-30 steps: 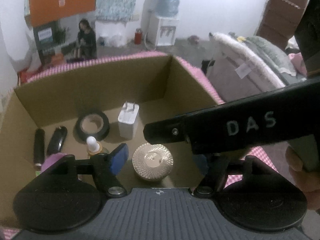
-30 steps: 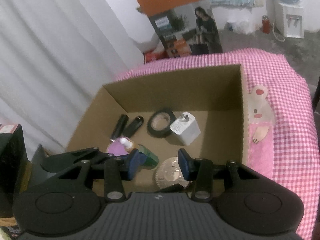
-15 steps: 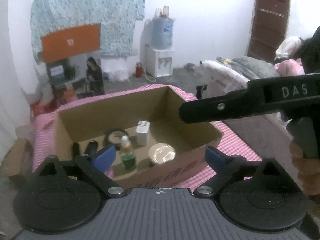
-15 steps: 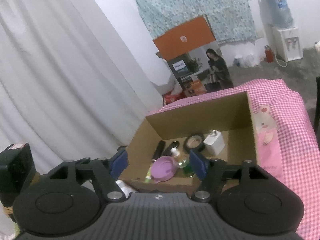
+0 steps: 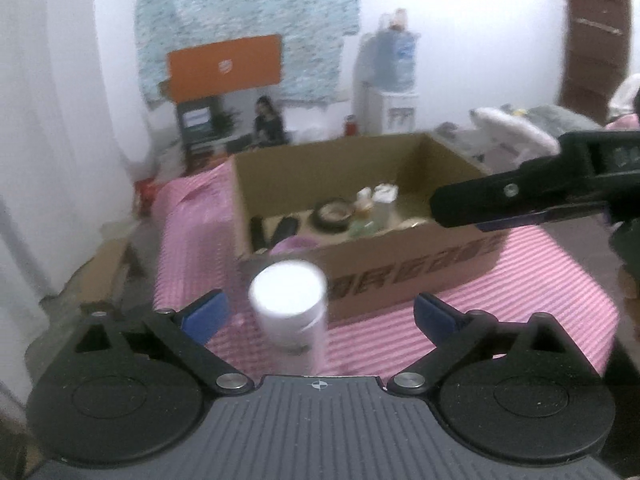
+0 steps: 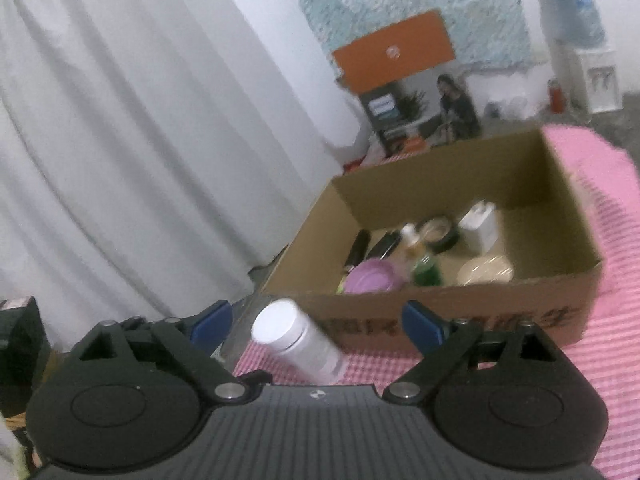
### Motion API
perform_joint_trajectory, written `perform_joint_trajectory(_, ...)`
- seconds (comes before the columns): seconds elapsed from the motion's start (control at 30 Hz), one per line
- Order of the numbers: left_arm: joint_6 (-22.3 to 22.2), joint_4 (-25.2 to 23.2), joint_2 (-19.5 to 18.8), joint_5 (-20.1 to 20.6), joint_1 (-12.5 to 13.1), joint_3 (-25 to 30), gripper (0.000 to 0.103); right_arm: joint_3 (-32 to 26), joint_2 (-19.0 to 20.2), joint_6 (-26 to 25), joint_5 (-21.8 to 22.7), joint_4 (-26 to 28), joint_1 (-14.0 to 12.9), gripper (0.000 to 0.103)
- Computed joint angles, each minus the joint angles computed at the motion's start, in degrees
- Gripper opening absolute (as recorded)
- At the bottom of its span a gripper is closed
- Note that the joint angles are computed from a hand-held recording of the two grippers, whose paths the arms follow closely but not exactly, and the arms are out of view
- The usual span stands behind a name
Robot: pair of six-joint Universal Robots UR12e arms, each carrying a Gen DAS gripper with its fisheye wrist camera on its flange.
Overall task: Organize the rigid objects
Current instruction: 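Move the right gripper back to the white plastic bottle, then grasp the white plastic bottle by its body with the right gripper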
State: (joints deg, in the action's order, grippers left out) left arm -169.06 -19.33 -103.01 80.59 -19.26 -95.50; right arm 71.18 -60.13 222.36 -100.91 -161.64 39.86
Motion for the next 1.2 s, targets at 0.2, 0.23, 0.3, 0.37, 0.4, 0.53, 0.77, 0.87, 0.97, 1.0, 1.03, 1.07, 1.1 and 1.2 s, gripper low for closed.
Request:
perform_joint_trajectory(0.2, -0.52, 1.28, -1.9, 1.89, 0.2, 0.15, 0.098, -4.98, 3.09, -2.08, 4.04, 4.75, -0.19, 0.093)
perform_joint_trajectory(0.23, -0.28, 1.63, -2.31, 1.89, 0.2, 0.29, 0.095, -5.94, 3.65, -2.44, 4.64, 5.67, -0.23, 0.092)
perform_joint_trajectory(0.3, 0.16, 1.92, -2.99, 2.1, 0.14, 0.64, 0.094, -7.95, 4.85, -3.3, 5.22, 7.7, -0.18, 0.089)
perform_joint_trajectory(0.37, 0.24, 2.38, -3.6, 1.58, 0.33, 0.92, 0.09, -10.24, 6.16, -4.05, 6.02, 10.02, -0.23, 0.086)
perform_joint_trajectory(0.4, 0.06, 2.26, -3.82, 1.29, 0.41, 1.06, 0.088, -10.82, 6.52, -4.29, 6.41, 10.57, -0.25, 0.085)
perform_joint_trajectory(0.53, -0.67, 1.3, -4.45, -0.33, 1.08, 1.61, 0.079, -14.11, 8.57, -5.04, 8.35, 13.91, -0.62, 0.075)
perform_joint_trajectory(0.77, -1.07, 0.79, -4.48, -3.33, 1.87, 1.33, 0.057, -17.03, 10.43, -5.42, 11.04, 16.85, -1.1, 0.063)
perform_joint_trajectory(0.87, -1.06, 0.58, -4.39, -3.47, 1.81, 1.36, 0.054, -17.21, 10.71, -5.07, 12.2, 16.76, -1.26, 0.06)
perform_joint_trajectory(0.97, -1.15, 0.59, -4.08, -3.82, 1.94, 1.06, 0.054, -17.43, 10.8, -5.03, 12.15, 16.88, -1.22, 0.058)
perform_joint_trajectory(1.0, -1.14, 0.6, -3.95, -3.92, 1.99, 0.99, 0.054, -17.35, 10.76, -4.95, 12.19, 16.75, -1.2, 0.058)
perform_joint_trajectory(1.03, -1.12, 0.86, -3.68, -4.01, 2.02, 0.71, 0.054, -17.2, 10.65, -4.87, 12.25, 16.54, -1.16, 0.058)
perform_joint_trajectory(1.07, -1.09, 1.13, -3.5, -4.06, 2.04, 0.56, 0.054, -17.05, 10.5, -4.86, 12.24, 16.34, -1.09, 0.058)
perform_joint_trajectory(1.1, -1.06, 1.36, -3.29, -4.04, 2.05, 0.45, 0.054, -16.99, 10.39, -4.98, 12.13, 16.18, -1.0, 0.058)
perform_joint_trajectory(1.2, -0.99, 2.4, -2.15, -3.77, 2.01, -0.22, 0.054, -16.64, 9.81, -5.64, 11.63, 15.29, -0.57, 0.058)
